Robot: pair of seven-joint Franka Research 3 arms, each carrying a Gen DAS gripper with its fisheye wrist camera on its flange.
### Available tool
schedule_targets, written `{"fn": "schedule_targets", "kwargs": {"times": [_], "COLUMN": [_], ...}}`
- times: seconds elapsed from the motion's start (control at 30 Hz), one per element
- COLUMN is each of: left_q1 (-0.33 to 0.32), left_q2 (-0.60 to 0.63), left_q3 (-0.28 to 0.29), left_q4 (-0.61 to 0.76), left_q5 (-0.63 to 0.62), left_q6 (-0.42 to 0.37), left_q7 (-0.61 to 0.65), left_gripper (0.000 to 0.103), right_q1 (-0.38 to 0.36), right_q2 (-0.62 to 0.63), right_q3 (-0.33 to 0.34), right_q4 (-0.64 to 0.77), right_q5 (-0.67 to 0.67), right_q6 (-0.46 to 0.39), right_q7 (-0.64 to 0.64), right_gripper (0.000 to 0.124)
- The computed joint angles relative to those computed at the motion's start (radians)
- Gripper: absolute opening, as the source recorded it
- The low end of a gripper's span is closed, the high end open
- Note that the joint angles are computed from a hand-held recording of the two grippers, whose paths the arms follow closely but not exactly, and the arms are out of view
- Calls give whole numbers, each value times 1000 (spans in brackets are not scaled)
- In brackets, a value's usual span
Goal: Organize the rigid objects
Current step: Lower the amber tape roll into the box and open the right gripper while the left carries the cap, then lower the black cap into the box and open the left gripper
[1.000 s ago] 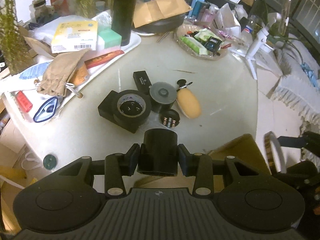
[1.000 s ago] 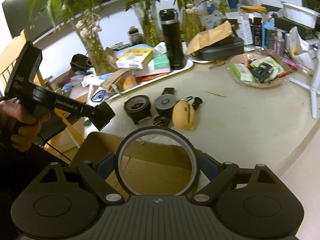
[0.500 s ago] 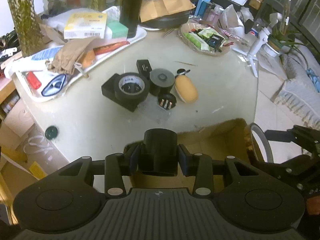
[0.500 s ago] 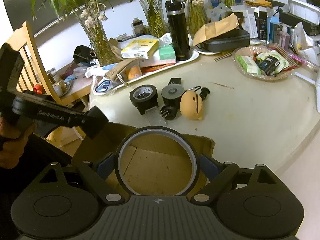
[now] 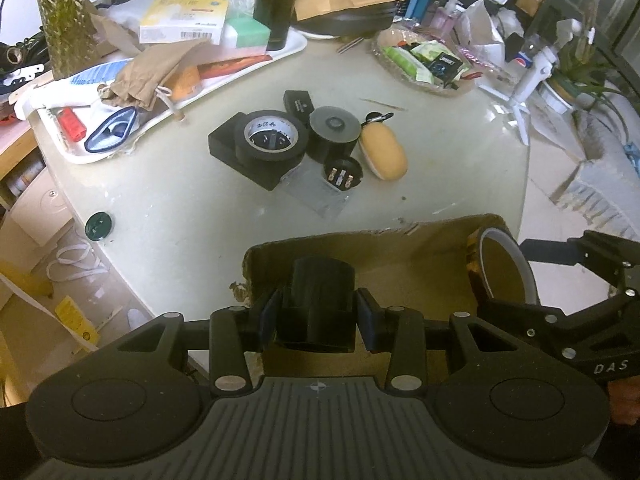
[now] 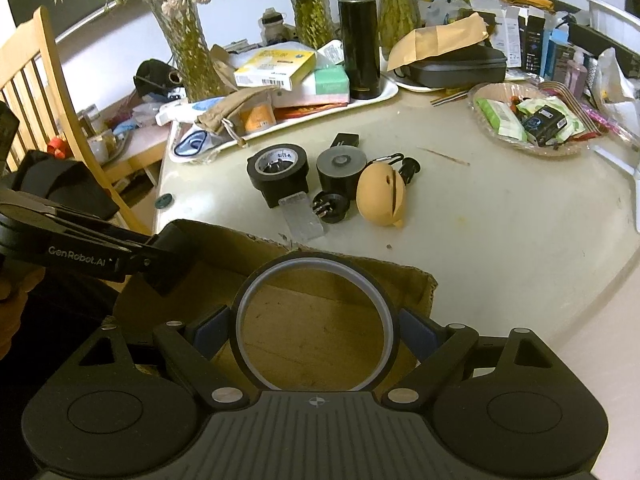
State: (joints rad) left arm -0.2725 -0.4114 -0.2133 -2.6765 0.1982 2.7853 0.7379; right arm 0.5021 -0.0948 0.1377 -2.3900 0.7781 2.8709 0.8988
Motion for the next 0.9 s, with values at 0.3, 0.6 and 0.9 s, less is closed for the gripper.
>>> {"fn": "schedule_targets", "kwargs": {"times": [0.3, 0.6, 0.9], "left_q1": [12, 17, 31], "left_q2": [3, -20, -72], "left_q3": [-17, -36, -61], "left_q4": [9, 12, 4], "left_q5": [29, 66, 135], "left_q6": [-19, -45, -68], "left_q7": [-28, -41, -75], "left_gripper": [42, 54, 54], "right_q1": [-17, -6, -6], "right_q2": [37, 15, -22], "right_q3": [19, 10, 2], "right_q4": [14, -2, -25], "right_q5": [-168, -117, -132], "right_q6": [30, 43, 48], "right_q7": [136, 98, 127], "right_gripper": [98, 103, 103]}}
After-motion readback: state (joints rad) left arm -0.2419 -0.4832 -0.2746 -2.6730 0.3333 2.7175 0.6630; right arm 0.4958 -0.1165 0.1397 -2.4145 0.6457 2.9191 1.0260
